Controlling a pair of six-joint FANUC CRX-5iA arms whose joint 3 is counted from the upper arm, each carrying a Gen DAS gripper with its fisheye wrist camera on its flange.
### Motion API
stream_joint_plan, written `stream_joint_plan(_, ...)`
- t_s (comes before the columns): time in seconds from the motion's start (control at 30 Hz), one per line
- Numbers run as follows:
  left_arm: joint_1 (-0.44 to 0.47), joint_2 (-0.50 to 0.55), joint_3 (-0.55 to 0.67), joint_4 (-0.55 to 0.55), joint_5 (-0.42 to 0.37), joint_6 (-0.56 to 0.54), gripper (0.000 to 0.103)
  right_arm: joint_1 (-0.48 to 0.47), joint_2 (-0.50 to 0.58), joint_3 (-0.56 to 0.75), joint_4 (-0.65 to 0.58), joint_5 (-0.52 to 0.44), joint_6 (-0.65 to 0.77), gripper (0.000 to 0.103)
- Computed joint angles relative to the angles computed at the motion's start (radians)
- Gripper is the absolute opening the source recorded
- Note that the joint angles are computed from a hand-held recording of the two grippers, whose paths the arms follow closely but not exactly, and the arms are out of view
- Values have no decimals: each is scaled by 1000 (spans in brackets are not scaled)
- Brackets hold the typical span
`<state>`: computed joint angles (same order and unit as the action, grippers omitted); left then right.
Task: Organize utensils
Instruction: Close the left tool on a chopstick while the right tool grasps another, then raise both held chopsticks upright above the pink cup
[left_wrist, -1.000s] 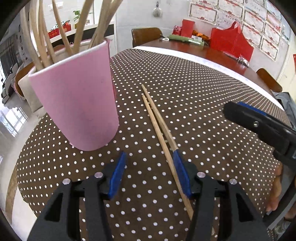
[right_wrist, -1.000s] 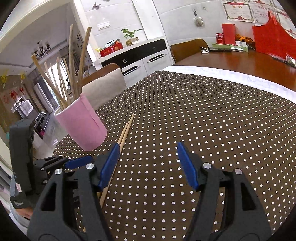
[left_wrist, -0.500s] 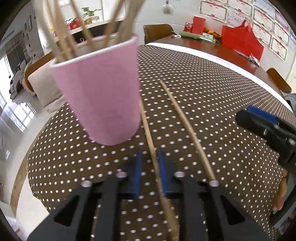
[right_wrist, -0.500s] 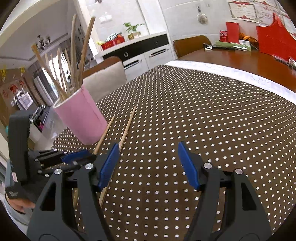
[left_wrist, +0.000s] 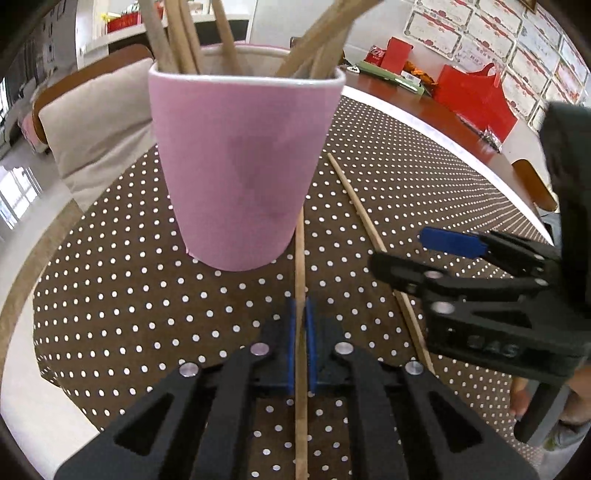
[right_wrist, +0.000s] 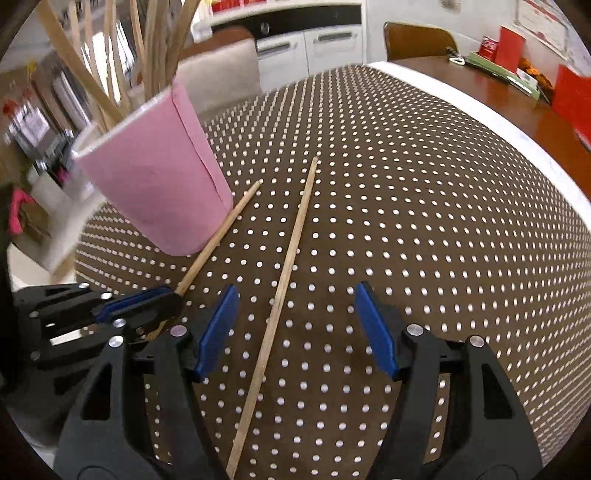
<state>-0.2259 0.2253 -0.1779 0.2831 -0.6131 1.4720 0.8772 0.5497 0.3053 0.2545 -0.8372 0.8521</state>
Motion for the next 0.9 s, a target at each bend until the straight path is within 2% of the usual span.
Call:
stream_joint_plan(0.03,4,3,4,7,-12,-5,6,-2,31,58,-20,-55,35,63)
stream_joint_plan(0.1,2,12,21,-6,-26,4,6,-2,76,135,-27,-133,69,50)
stream_joint_plan(0.13,-1,20,39,-24,-39,19,6,0,93,163,-17,-166,76,37)
stream_joint_plan(0.17,-6,36,67,-41,-52,33,6,-1,112,197,-12,-204,88,30)
stream_joint_plan(0.2,-9,46,84,-51,-61,43,6,-9,124,229,-38,-227,111,28)
stream_joint_plan(0.27,-7,53,96,-51,-75,49,6,-18,142,267,-52,-259,136,14)
stream_joint_plan(0.4,-9,64,111,-53,-74,53,6,-54,126,271,-139,-252,167,6)
stream_joint_plan(0.5,-13,71,116,-43,-65,62,6,-77,72,192,-196,-177,170,6)
stream_joint_plan(0.63,-12,30,47,2,-14,11,6,-87,-15,52,-211,-65,154,6)
stream_joint_plan(0.7,-18,0,3,32,23,-23,6,-88,-73,-38,-206,26,128,6)
stream_joint_plan(0.8,-29,-51,-81,128,108,-138,6,-83,-177,-192,-178,195,66,6)
stream_joint_plan(0.83,-38,-79,-127,193,152,-209,6,-80,-224,-262,-152,285,25,6)
stream_joint_plan(0.9,-53,-118,-194,288,218,-320,6,-74,-283,-355,-104,404,-38,6)
